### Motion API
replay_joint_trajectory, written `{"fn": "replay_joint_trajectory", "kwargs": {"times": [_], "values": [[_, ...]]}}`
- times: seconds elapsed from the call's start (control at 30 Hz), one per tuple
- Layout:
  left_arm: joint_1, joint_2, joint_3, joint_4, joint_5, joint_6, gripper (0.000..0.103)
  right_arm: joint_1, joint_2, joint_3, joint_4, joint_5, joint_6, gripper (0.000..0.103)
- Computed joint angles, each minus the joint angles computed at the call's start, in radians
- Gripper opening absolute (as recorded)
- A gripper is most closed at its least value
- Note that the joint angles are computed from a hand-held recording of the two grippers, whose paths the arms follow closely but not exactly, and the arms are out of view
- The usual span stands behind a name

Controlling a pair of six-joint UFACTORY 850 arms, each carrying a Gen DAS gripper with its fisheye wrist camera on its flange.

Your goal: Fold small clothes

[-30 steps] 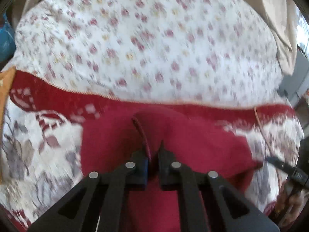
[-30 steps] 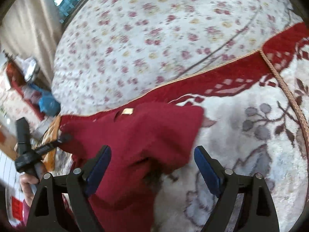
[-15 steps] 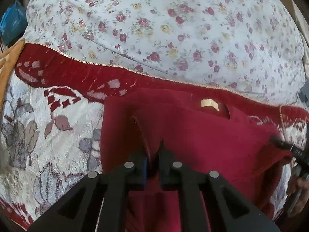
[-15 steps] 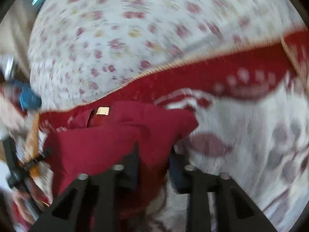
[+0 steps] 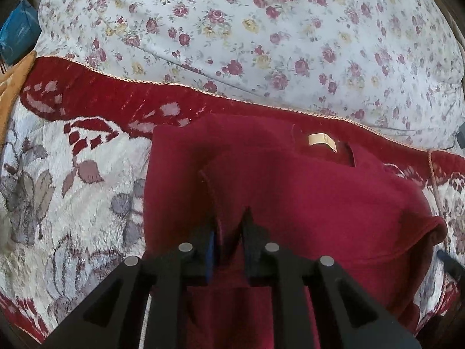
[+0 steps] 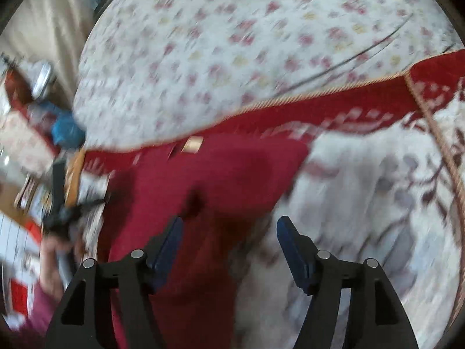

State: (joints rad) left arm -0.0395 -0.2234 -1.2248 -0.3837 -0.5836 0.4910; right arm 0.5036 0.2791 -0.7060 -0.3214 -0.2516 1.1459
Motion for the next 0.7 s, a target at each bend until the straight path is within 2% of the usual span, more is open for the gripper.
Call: {"fn": "replay_joint_trajectory", "kwargs": {"times": [0.1, 0.13, 0.17, 0.2, 0.27, 0.3, 0.37, 0.4, 0.43, 0.47, 0.5, 0.57, 0.6, 0.67, 0.7], "values": [[-0.007, 0.008, 0.014, 0.017, 0.016, -0.017, 0.014, 0.018, -0.102, -0.058, -0.143, -0.057, 0.137, 0.072], [-0.008, 0.01, 0.019, 0.022, 0.021, -0.02, 0.014, 0.013, -0.123, -0.069, -0.198, -0.053, 0.197, 0.065], [-0.007, 0.012, 0.024, 0.024, 0.025, -0.02, 0.014, 0.007, -0.136, -0.072, -0.264, -0.051, 0.274, 0.053], [-0.005, 0.013, 0.027, 0.022, 0.026, -0.019, 0.017, 0.001, -0.137, -0.069, -0.325, -0.06, 0.357, 0.027], [0.005, 0.017, 0.032, 0.01, 0.021, -0.013, 0.019, -0.015, -0.081, -0.013, -0.348, -0.014, 0.459, 0.02], [0.008, 0.019, 0.034, 0.004, 0.017, -0.005, 0.019, -0.014, -0.052, 0.009, -0.343, -0.016, 0.467, 0.017], [0.004, 0.024, 0.036, 0.019, 0.018, 0.001, 0.019, 0.011, -0.013, 0.048, -0.323, -0.072, 0.451, 0.016], [0.0, 0.026, 0.038, 0.033, 0.021, -0.005, 0.019, 0.01, -0.004, 0.069, -0.271, -0.063, 0.409, 0.014], [-0.006, 0.027, 0.039, 0.051, 0.027, -0.018, 0.019, 0.0, 0.024, 0.105, -0.244, -0.015, 0.409, 0.012], [-0.012, 0.028, 0.041, 0.068, 0.032, -0.031, 0.019, -0.004, 0.035, 0.111, -0.205, -0.009, 0.378, 0.012], [-0.014, 0.031, 0.044, 0.073, 0.035, -0.035, 0.019, 0.003, 0.04, 0.099, -0.18, -0.039, 0.349, 0.012], [-0.005, 0.04, 0.05, 0.049, 0.026, -0.011, 0.021, 0.043, 0.059, 0.068, -0.248, -0.168, 0.398, 0.015], [0.003, 0.044, 0.051, 0.029, 0.014, 0.008, 0.022, 0.061, 0.075, 0.059, -0.312, -0.216, 0.462, 0.021], [0.015, 0.051, 0.051, -0.004, -0.005, 0.031, 0.026, 0.063, 0.098, 0.05, -0.398, -0.213, 0.541, 0.04], [0.023, 0.054, 0.051, -0.028, -0.014, 0.041, 0.031, 0.067, 0.097, 0.044, -0.435, -0.211, 0.569, 0.055]]}}
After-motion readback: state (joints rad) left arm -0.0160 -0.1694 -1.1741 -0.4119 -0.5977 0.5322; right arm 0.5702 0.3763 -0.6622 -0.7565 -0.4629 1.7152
